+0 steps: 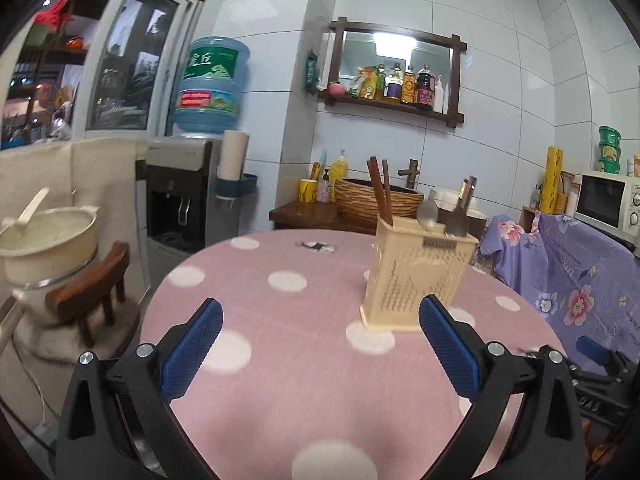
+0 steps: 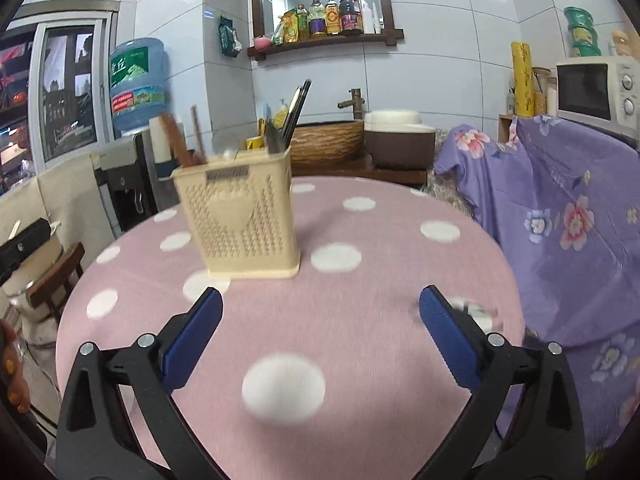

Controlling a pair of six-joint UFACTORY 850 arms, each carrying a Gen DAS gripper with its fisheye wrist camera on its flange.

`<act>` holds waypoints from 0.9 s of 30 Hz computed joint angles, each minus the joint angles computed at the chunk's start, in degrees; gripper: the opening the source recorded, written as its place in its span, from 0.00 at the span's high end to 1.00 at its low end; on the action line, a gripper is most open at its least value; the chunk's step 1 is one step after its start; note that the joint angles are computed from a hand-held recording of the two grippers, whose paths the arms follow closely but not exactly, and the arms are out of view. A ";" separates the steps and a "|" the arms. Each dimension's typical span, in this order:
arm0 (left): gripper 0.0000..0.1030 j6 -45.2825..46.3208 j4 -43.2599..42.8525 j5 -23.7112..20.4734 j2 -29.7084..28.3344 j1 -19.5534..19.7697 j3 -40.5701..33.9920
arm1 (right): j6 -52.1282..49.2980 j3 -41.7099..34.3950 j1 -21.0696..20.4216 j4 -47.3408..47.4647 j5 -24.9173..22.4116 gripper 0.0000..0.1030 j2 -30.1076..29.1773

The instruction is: Organize utensils

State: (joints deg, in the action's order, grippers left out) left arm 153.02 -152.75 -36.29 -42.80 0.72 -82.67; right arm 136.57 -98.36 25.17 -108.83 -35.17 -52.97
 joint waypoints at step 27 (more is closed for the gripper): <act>0.05 10.53 -7.36 -15.67 15.04 1.82 30.90 | 13.35 25.74 13.94 -6.51 -21.31 0.06 12.78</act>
